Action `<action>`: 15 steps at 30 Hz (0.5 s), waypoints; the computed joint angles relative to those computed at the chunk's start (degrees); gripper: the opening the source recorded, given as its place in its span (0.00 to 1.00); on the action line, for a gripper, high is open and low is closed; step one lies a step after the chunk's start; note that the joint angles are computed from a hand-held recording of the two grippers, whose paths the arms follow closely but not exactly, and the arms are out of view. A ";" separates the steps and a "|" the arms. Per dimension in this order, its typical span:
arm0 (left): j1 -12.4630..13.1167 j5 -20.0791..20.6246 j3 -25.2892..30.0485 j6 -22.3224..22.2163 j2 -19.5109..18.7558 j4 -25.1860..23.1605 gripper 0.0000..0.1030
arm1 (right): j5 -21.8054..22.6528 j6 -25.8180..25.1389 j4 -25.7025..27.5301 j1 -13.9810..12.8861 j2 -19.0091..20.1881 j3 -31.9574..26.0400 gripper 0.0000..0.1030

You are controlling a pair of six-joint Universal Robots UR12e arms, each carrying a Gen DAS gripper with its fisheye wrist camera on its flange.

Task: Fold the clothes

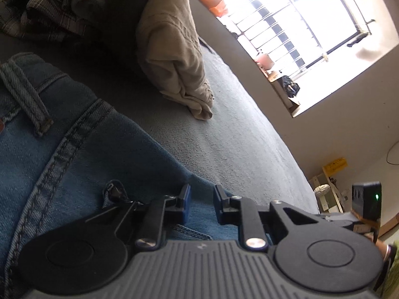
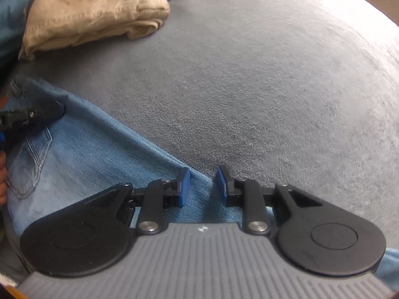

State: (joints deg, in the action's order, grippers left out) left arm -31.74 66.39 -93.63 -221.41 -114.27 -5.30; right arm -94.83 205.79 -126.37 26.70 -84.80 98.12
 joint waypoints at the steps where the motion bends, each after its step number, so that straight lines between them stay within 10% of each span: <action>1: -0.20 0.52 0.30 -0.67 -0.06 -0.29 0.27 | 0.18 0.07 -0.64 -0.11 -0.23 0.40 0.22; 7: -3.98 11.67 3.82 5.21 1.05 -8.01 0.75 | 1.54 0.86 -7.30 -0.78 -1.90 3.33 0.24; 15: -12.20 29.68 15.39 22.11 0.20 -22.72 0.86 | -3.15 11.76 -28.56 1.58 -11.13 13.96 0.33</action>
State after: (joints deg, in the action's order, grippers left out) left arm -43.94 96.07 -78.24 -199.30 -114.07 -28.02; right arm -97.98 217.55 -154.93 28.29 -95.93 112.09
